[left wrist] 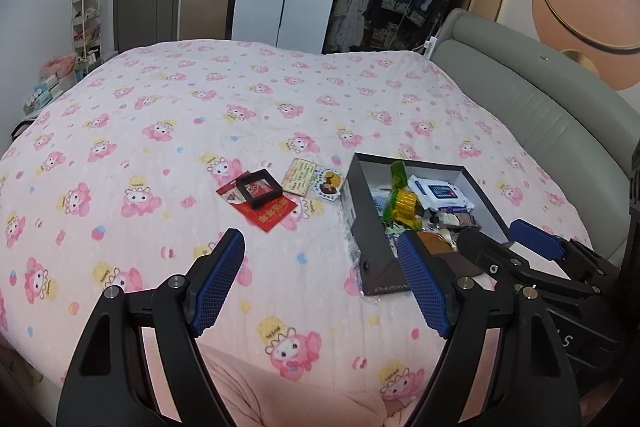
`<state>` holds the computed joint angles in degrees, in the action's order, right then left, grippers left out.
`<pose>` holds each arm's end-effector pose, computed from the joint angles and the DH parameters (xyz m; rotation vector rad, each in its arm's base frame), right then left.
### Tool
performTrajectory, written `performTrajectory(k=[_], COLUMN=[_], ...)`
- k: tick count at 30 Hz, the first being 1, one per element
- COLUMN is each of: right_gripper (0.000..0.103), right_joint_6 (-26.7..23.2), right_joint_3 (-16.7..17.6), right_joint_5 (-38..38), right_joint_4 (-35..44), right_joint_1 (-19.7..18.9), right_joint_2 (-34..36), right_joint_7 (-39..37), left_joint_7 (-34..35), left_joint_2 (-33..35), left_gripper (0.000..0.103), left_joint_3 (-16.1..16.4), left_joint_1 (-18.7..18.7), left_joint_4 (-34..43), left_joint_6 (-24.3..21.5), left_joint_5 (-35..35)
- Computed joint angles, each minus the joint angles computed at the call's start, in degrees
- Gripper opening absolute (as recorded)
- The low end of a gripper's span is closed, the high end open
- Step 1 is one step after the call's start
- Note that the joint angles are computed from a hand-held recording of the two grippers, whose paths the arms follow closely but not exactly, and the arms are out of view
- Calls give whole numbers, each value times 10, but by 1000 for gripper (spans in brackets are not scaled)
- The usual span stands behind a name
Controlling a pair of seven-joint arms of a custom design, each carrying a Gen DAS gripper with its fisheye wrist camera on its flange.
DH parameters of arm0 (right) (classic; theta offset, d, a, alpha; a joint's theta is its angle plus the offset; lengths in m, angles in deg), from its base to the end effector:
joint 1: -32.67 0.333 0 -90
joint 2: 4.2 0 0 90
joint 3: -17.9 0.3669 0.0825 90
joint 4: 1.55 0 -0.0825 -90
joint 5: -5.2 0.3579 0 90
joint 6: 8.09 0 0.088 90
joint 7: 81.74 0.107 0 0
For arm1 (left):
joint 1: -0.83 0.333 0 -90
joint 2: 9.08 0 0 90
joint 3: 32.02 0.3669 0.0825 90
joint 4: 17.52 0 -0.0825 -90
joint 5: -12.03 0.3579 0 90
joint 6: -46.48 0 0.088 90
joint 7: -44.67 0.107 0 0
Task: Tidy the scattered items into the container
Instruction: 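Lift the left gripper out of the box toward the black square frame, then lower the left gripper onto the black square frame and close it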
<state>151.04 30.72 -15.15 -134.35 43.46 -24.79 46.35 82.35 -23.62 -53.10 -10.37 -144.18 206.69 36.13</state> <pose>0.4002 0.2102 0.6294 -1.7213 1.6429 -0.6516 0.3948 -0.2975 0.6298 -1.7710 1.7993 -1.0427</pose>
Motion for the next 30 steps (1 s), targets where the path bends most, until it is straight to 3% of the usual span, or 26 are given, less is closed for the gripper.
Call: performTrajectory(k=[3,7,12,15,19,26,28,30], right_gripper=[76,76,78,78,78,78,78,78], right_joint_6=[0,14,45,15,-15,-43,-63,-92], right_joint_3=[-12,5,-15,-29,-55,-91,-99,-114], right_joint_5=[18,-26,-32,-74,-58,0,10,10], right_joint_4=[33,86,151,206,254,324,361,407], right_joint_1=[19,13,39,52,77,113,122,134], right_joint_2=[34,77,151,209,269,360,395,430], right_joint_7=[-28,-16,-16,11,-12,-57,-76,-82], left_joint_7=[-4,-19,-20,-54,-32,48,62,69], left_joint_2=[1,-1,38,77,137,261,293,321], left_gripper=[80,80,80,80,78,72,62,58], left_joint_3=[6,9,34,34,65,109,119,126], left_joint_1=[8,37,60,77,55,19,12,11], left_joint_4=[2,13,25,42,69,154,185,208], left_joint_6=[4,8,68,84,104,78,55,37], left_joint_5=[0,27,28,54,28,-61,-86,-117])
